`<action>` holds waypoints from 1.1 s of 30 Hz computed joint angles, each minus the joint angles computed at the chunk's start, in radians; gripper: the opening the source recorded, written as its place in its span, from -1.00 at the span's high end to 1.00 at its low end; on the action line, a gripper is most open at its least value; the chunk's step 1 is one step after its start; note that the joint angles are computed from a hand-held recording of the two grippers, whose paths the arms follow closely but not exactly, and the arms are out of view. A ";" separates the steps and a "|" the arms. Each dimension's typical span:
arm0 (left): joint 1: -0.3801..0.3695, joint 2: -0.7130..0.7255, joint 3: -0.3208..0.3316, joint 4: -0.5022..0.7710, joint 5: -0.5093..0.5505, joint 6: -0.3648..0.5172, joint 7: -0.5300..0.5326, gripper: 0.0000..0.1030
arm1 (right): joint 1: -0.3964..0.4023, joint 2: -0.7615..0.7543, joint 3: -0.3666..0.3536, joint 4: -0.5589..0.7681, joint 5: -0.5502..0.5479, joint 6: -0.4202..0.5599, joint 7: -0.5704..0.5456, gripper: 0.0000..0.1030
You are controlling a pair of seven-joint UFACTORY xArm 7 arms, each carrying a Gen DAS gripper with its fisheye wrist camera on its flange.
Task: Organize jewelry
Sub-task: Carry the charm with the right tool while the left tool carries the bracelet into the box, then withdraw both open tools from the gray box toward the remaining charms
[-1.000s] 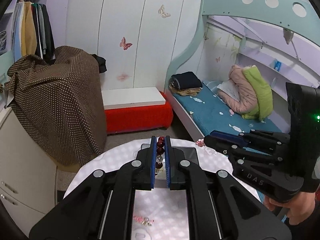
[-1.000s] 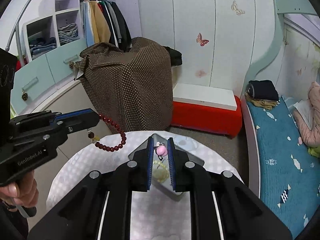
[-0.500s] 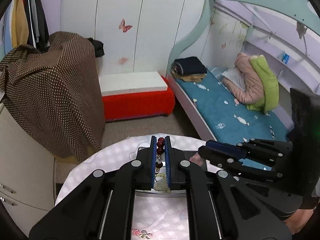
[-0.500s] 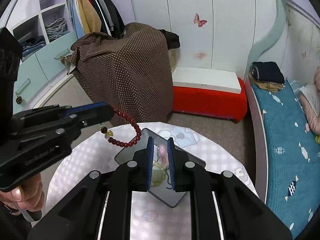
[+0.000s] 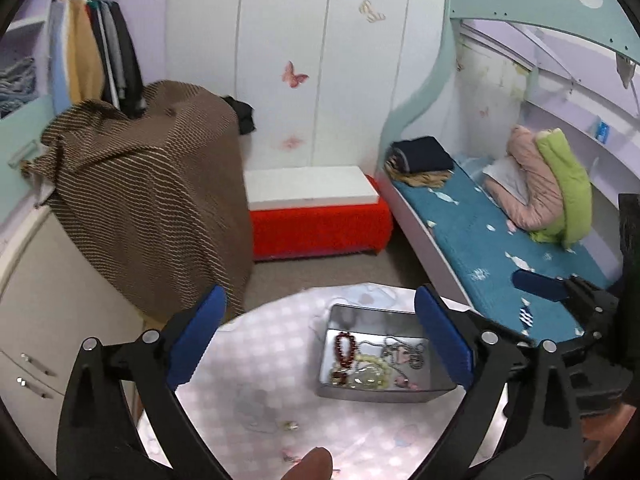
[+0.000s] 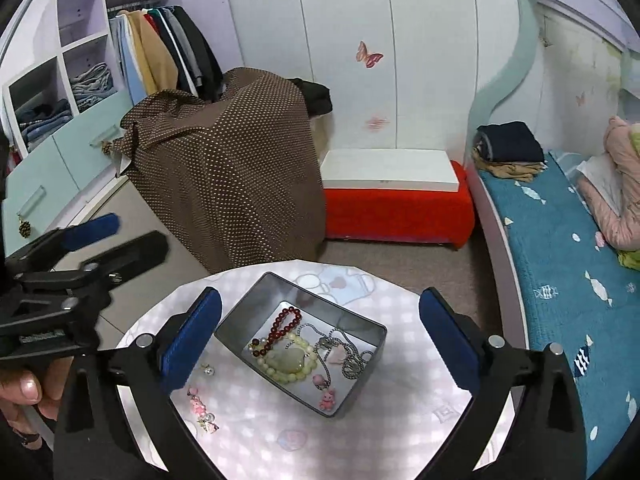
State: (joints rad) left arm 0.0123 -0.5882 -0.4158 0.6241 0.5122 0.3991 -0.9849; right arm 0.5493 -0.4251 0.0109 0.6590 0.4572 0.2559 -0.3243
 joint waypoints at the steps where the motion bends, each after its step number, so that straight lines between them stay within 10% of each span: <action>1: -0.004 -0.019 -0.001 -0.008 -0.001 0.009 -0.003 -0.86 | -0.012 -0.008 0.011 -0.006 -0.010 -0.001 0.013 -0.85; 33: -0.193 -0.611 -0.104 -0.209 -0.177 0.365 -0.051 -0.90 | -0.018 -0.433 0.073 -0.262 -0.238 -0.046 0.313 -0.85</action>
